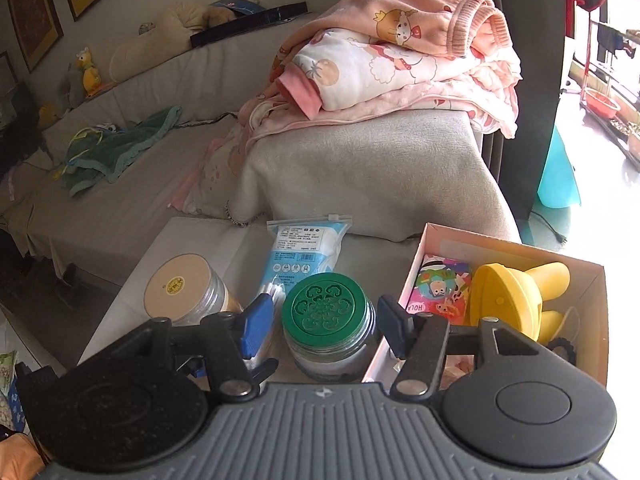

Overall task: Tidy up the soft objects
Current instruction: 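Grasp white cotton swab pack with left gripper while right gripper grasps blue zip packet, then lift cotton swab pack with left gripper while right gripper carries blue packet toward pink box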

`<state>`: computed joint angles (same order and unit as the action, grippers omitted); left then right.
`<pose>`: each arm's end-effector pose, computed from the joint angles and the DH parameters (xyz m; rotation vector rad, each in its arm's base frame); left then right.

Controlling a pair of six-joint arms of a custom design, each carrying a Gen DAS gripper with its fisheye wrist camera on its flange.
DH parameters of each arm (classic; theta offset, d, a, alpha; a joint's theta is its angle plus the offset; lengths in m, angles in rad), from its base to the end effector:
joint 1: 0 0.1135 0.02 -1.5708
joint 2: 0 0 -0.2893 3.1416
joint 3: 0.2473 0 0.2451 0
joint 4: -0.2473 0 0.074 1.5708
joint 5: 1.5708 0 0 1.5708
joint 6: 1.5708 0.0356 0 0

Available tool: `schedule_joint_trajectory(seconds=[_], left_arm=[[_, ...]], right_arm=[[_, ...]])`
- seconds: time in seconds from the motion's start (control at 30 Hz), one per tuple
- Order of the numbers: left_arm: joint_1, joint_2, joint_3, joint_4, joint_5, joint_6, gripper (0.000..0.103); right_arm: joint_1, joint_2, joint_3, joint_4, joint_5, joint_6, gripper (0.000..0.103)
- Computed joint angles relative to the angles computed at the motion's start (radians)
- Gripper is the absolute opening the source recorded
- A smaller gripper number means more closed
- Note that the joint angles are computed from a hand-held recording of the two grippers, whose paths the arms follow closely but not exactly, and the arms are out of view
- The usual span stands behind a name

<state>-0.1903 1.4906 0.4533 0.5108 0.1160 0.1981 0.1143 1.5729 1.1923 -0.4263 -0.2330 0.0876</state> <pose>0.2583 -0.0540 0.1728 0.4728 2.0415 -0.1169 0.3355 0.0468 0.2918 -0.1436 2.3771 0.3733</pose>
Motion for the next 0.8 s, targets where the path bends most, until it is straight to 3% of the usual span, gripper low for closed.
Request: schedule_joint_trajectory(seconds=[0.1, 0.4, 0.53, 0.63, 0.73, 0.8], left_arm=[[0.066, -0.015, 0.005, -0.038, 0.092, -0.034, 0.027], [0.156, 0.014, -0.021, -0.003, 0.252, -0.101, 0.027], [0.203, 0.037, 0.007, -0.046, 0.335, -0.14, 0.027], [0.221, 0.061, 0.016, -0.038, 0.373, -0.165, 0.027], [0.219, 0.068, 0.013, -0.026, 0.378, -0.17, 0.028], [0.209, 0.061, -0.003, 0.007, 0.353, -0.17, 0.028]], right_arm=[[0.038, 0.106, 0.135, -0.056, 0.0, 0.044, 0.068], [0.168, 0.628, 0.774, -0.384, 0.16, 0.139, 0.069], [0.176, 0.775, 0.956, -0.497, 0.203, 0.166, 0.069], [0.175, 0.822, 1.013, -0.531, 0.193, 0.179, 0.068], [0.17, 0.82, 1.0, -0.525, 0.166, 0.186, 0.056], [0.162, 0.806, 0.98, -0.518, 0.134, 0.182, 0.053]])
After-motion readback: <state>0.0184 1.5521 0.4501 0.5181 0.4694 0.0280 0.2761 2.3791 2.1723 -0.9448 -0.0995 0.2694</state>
